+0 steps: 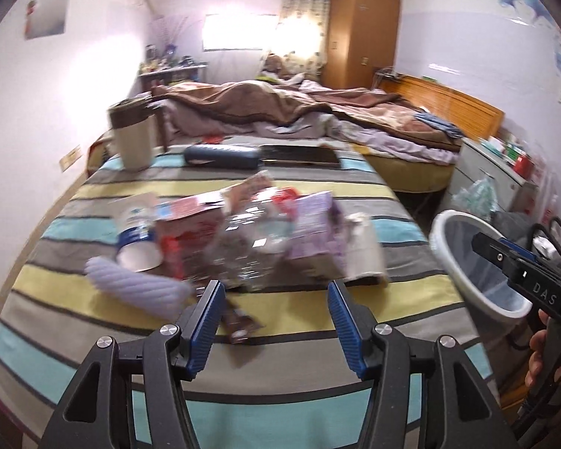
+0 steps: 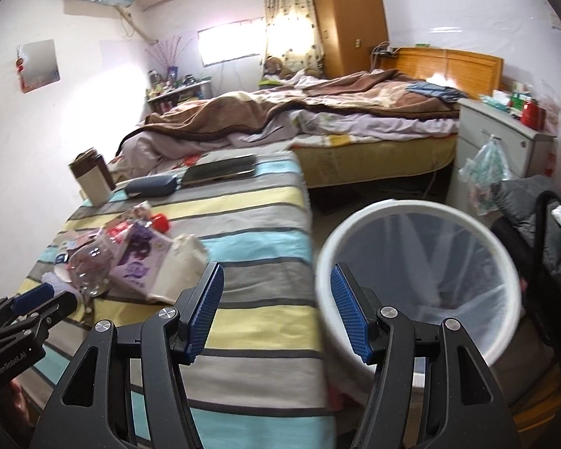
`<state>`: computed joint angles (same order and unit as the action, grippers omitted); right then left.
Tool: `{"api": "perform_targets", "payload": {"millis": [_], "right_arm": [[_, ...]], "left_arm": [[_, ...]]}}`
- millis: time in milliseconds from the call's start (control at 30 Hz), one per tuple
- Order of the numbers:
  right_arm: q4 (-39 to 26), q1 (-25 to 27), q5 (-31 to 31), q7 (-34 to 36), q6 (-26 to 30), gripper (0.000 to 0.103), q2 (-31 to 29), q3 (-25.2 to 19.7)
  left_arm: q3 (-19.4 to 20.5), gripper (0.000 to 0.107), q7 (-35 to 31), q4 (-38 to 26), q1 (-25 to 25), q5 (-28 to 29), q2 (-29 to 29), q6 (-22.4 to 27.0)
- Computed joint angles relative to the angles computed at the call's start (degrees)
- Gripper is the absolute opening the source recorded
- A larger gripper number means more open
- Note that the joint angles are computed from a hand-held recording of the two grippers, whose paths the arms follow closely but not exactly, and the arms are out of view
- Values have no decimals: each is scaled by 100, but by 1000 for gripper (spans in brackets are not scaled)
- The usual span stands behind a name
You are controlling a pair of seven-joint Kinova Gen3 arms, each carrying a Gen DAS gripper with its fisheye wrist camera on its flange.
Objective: Collect trash
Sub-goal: 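Move both open tools back from the bin toward the bedspread, then grasp the beige paper bag with the right tool while the left approaches another foam sleeve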
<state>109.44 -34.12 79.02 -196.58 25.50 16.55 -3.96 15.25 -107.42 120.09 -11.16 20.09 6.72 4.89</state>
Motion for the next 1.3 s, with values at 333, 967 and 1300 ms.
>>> {"api": "perform_targets", "payload": {"millis": [333, 967, 1300], "right_arm": [[-705, -115, -1396, 1531, -210, 61, 514, 35], [-1688, -391, -3556, 3780, 26, 61, 1091, 397], [-1775, -726, -4316, 4419, 219, 61, 1129, 855]], "left_arm": [[182, 57, -132, 38, -912, 232, 242, -46], [733, 59, -779, -706, -1960, 1319, 1083, 648], [-219, 61, -548, -819, -1191, 1054, 1057, 1127]]}}
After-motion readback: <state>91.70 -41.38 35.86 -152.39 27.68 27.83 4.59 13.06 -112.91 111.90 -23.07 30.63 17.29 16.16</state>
